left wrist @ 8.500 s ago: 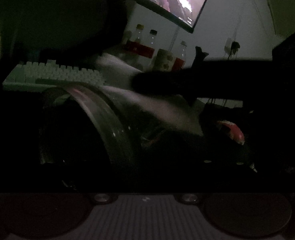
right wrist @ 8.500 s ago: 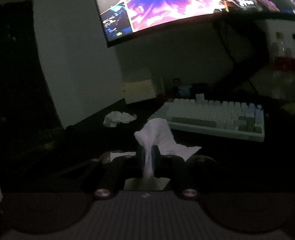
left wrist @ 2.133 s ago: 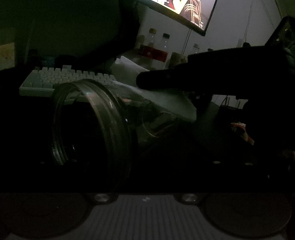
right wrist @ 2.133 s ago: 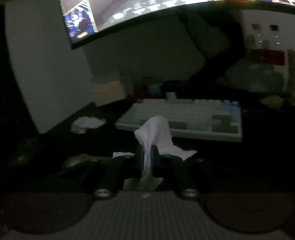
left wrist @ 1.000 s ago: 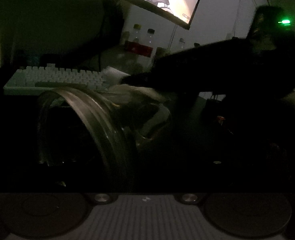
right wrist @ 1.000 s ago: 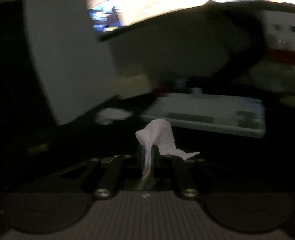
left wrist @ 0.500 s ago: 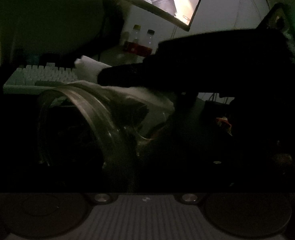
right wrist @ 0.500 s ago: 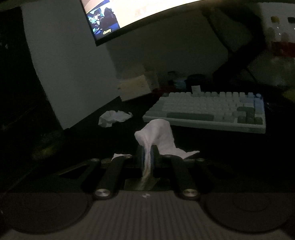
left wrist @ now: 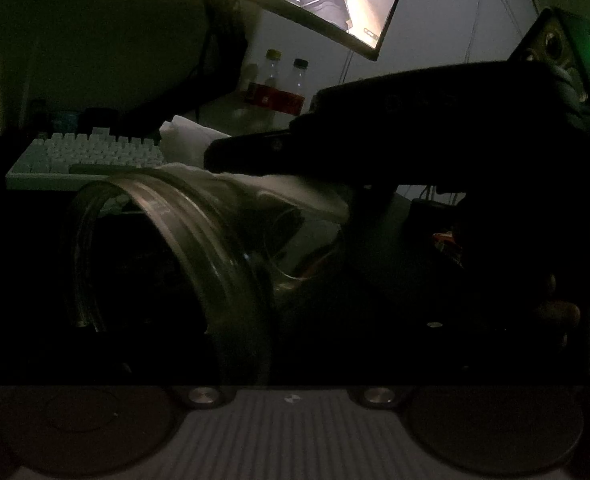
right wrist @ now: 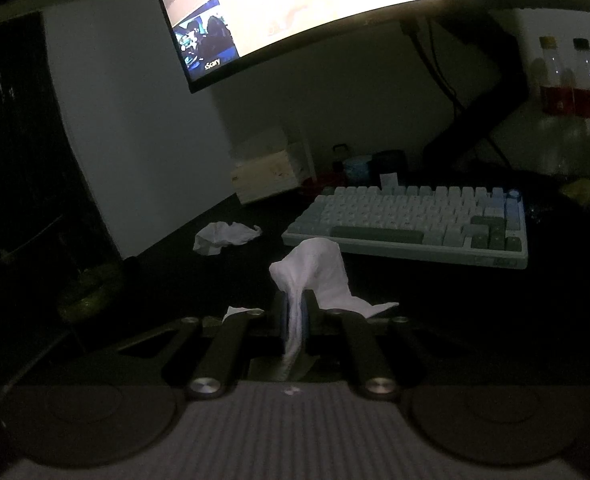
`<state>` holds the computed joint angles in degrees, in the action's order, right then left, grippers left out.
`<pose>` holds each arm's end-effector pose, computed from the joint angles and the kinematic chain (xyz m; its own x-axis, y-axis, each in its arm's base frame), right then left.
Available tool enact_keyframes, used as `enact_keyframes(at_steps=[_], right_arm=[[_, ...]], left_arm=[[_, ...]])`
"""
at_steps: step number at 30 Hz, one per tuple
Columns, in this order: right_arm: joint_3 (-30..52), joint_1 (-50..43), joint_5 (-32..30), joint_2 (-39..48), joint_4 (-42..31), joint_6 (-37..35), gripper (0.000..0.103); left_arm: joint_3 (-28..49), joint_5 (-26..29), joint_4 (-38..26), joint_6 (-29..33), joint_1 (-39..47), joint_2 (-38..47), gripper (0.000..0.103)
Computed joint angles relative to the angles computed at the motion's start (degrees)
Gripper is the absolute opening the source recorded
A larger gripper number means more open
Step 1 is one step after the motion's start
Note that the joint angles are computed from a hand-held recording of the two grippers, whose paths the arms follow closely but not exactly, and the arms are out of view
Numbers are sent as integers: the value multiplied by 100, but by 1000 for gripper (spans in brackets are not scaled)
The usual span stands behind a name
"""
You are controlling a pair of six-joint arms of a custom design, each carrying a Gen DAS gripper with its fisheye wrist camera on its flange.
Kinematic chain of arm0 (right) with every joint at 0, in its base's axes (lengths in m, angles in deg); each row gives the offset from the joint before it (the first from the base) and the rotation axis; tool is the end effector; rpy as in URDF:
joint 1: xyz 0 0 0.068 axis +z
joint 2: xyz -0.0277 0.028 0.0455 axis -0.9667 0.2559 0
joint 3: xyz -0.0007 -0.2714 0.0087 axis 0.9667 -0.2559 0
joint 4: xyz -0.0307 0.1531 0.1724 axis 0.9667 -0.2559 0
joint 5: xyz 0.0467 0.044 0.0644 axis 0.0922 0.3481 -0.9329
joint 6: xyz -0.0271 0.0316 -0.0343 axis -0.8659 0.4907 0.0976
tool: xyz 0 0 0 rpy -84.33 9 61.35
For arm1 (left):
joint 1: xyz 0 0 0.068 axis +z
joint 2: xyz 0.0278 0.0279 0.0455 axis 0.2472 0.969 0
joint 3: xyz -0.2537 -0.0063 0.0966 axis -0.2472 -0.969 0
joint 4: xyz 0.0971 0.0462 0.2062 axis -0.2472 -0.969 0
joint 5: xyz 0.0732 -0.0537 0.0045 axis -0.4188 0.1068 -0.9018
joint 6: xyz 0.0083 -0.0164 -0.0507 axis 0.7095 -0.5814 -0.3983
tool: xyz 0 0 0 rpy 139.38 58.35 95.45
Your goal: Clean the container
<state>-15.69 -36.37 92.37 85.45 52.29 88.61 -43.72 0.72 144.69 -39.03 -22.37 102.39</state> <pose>0.1981 0.1452 0.1548 -0.4994 0.1717 -0.8492 -0.1663 0.9430 0.2884 0.2385 -0.1956 0.0656 -0.4581 0.2092 -0.8639 0.7854 0.5504 -0.2832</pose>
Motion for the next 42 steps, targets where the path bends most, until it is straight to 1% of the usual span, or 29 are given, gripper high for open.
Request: enact_keyframes(at_steps=[4,6,9,11,14,17,18,21,24,25,27,31,32,36,40,41,42], right_arm=[[-29,-137,-114,-44,-33,-67,9],[-7,-262,36,-71,-208,-20,9],[172,-306,339,-103,-673,191,10],[267,-84,442,-22,-664,67,10],[143,43,-122,56,-120,-219,10],[23,-166,-473,51,75,-269,9],[-11,-302,-521,53,90,-180,9],[-28,-608,-347,85,-26,-82,9],[15,-843,-459,115,-124,-59,9],[50,-868,-431,123,-189,-66,9],[127,-902,-364,149,-317,-21,10],[344,-657,-41,207,-525,12,10],[356,-540,-34,226,-450,-3,10],[448,-126,-194,240,-257,-99,10],[434,141,-257,217,-108,-282,10],[335,150,-172,196,-16,-294,10],[217,160,52,177,67,-268,9]], left_arm=[[-22,-28,20,-1,-28,-3,90],[-39,-50,38,3,-49,-7,90],[-61,-61,57,-10,-64,-12,90],[13,217,-39,142,148,21,90],[18,197,-57,131,133,12,90],[40,250,-173,152,158,-48,91],[45,259,-246,152,172,-91,91],[56,277,-445,78,274,-235,90],[89,527,-445,-218,533,-273,90],[99,521,-455,-279,580,-293,90],[121,279,-543,-224,561,-345,95],[224,235,-679,-142,565,-280,96],[224,187,-681,-96,534,-273,94],[234,-116,-764,164,363,-306,95],[281,68,-775,120,436,-269,95],[275,76,-752,129,442,-257,95],[248,44,-709,152,432,-251,95]])
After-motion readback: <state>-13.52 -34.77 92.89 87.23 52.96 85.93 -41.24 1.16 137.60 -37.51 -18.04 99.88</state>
